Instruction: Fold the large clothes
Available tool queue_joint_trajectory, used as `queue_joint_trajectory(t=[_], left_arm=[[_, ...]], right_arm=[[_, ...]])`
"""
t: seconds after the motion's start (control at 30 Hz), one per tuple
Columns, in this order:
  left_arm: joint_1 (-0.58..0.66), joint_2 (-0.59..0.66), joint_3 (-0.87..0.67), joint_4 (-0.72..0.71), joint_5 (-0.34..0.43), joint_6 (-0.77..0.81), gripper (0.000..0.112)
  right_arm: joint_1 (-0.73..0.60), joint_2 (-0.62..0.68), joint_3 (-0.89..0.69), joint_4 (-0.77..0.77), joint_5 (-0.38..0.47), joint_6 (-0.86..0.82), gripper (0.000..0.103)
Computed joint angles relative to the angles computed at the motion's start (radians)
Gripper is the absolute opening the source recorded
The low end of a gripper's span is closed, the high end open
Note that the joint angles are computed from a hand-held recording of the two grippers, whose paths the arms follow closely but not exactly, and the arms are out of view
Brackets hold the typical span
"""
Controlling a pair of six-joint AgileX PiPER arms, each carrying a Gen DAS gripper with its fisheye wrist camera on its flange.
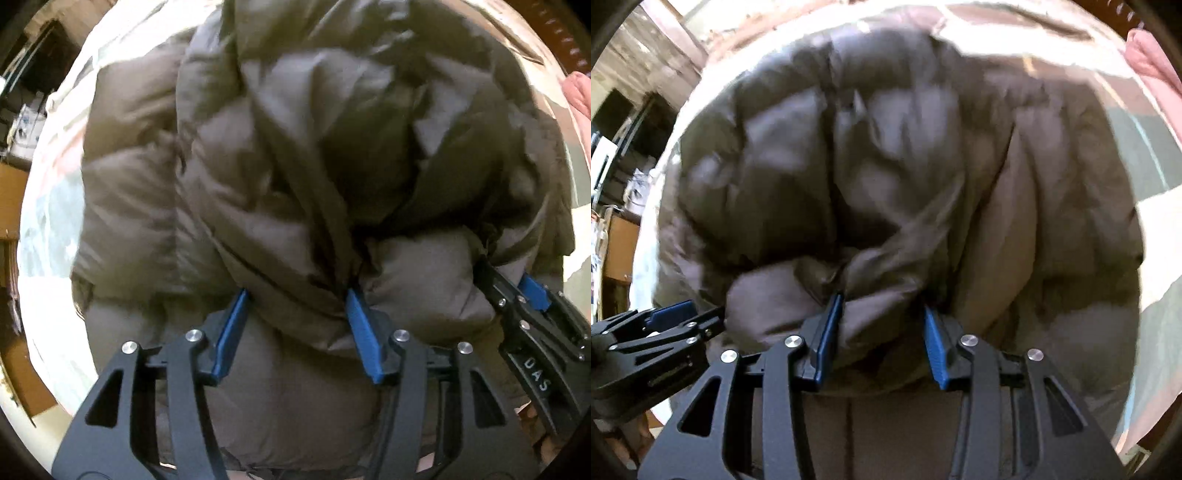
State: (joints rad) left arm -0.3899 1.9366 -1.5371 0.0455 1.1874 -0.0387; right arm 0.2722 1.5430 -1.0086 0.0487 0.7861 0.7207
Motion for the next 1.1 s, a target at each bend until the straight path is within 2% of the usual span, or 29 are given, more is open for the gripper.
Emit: queue_joint_trajectory(t=[0.07,0.13,0.17,0.2,0.27,0.33,0.4,0.47,0.57,0.63,0.67,0.73,0.8,0.93,1.03,1.1], left_arm=[[0.009,-0.003,0.003,-0.012,-0.002,0.004,0.057],[0.043,-0.052,0.029,-0.048,-0.019,0.031,0.057],[0.062,-0.081,0.050,-0.056,-0.032,0.042,0.058],[0.088,-0.106,0.072,-0.051,-0.044,0.054,0.067],[0.145,-0.164,0.152,-0.029,-0.063,0.054,0.070],[0.202,-0.184,0.216,-0.004,-0.070,0.062,0.070],[0.249,-0.180,0.295,0.090,-0.072,0.051,0.069],[0.269,-0.163,0.380,0.213,-0.103,0.015,0.069],[0.319,-0.175,0.476,0.239,-0.194,0.056,0.071],[0.311,-0.180,0.471,0.255,-0.172,0.045,0.070],[0.321,-0.194,0.465,0.227,-0.152,0.048,0.070],[0.370,-0.212,0.433,0.142,-0.113,0.090,0.070],[0.407,-0.234,0.417,0.104,-0.086,0.108,0.070],[0.459,-0.249,0.440,0.136,-0.081,0.141,0.070],[0.532,-0.231,0.455,0.095,-0.084,0.183,0.071],[0.557,-0.232,0.465,0.090,-0.093,0.209,0.071]], right_arm=[[-0.008,-0.002,0.010,0.027,-0.011,-0.012,0.044],[-0.024,-0.069,0.037,0.049,-0.027,-0.026,0.045],[-0.022,-0.117,0.063,0.020,-0.031,0.008,0.050],[-0.016,-0.157,0.083,-0.021,-0.023,0.056,0.065],[-0.006,-0.235,0.136,-0.094,0.010,0.143,0.077],[0.000,-0.263,0.180,-0.138,0.095,0.165,0.077],[-0.012,-0.285,0.241,-0.158,0.137,0.168,0.076],[-0.048,-0.255,0.305,-0.151,0.204,0.149,0.076],[-0.081,-0.289,0.400,-0.136,0.198,0.131,0.074],[-0.039,-0.269,0.339,-0.153,0.269,0.172,0.073],[-0.020,-0.283,0.302,-0.142,0.275,0.184,0.073],[0.044,-0.296,0.230,-0.128,0.241,0.187,0.073],[0.138,-0.228,0.089,-0.138,0.204,0.166,0.073],[0.230,-0.036,-0.176,-0.120,0.051,0.102,0.073],[0.248,0.150,-0.355,-0.120,0.035,0.057,0.073],[0.256,0.304,-0.491,-0.120,0.117,0.041,0.073]])
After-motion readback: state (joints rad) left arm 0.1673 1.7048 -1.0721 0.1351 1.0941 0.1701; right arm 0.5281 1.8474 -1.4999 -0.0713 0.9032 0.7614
